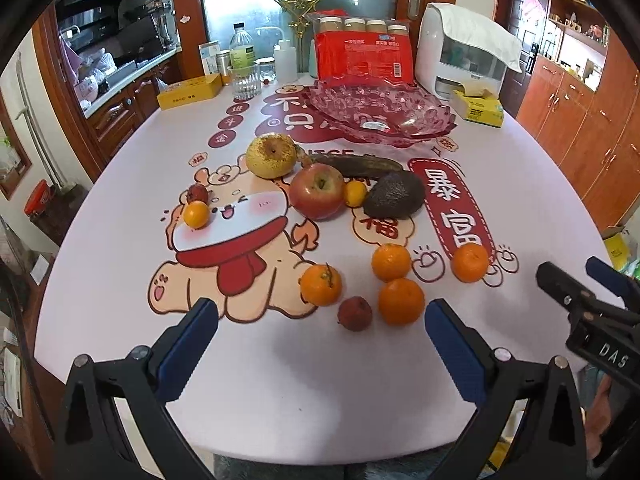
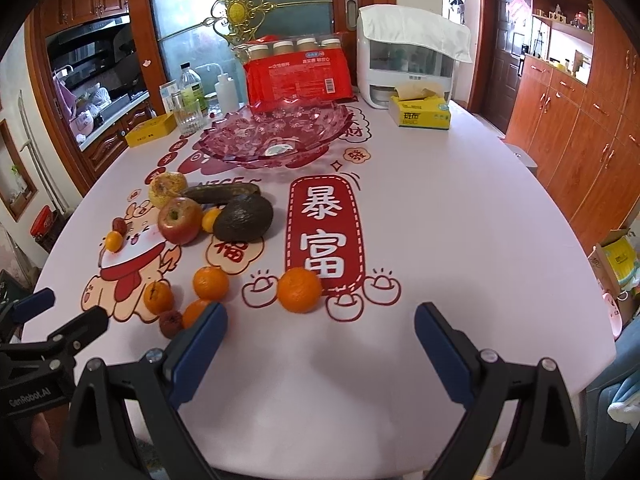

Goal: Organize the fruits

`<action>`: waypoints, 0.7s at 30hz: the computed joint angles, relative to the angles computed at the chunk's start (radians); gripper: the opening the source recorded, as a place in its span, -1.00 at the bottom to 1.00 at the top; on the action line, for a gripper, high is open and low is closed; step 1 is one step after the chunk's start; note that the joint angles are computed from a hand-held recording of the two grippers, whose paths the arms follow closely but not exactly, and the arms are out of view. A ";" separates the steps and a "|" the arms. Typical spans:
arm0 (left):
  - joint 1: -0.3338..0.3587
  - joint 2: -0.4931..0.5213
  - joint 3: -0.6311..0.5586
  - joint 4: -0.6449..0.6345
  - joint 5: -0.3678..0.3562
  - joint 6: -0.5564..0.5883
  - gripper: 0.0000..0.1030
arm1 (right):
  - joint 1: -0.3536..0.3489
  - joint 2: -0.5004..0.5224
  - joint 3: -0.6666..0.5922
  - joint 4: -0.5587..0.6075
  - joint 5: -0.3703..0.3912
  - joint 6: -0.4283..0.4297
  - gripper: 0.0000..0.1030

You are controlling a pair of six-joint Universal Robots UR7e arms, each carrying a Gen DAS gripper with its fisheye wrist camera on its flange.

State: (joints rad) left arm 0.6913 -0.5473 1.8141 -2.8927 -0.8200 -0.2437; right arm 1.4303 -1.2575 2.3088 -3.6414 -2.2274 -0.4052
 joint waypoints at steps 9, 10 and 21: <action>0.060 0.017 -0.050 0.039 -0.003 0.023 1.00 | -0.046 0.022 -0.051 0.042 0.007 -0.067 0.85; 0.066 0.016 -0.053 0.046 -0.007 0.021 1.00 | -0.052 0.022 -0.054 0.048 0.011 -0.070 0.85; 0.136 0.062 -0.108 0.112 -0.072 -0.003 0.91 | -0.123 0.027 -0.087 0.186 0.119 -0.083 0.85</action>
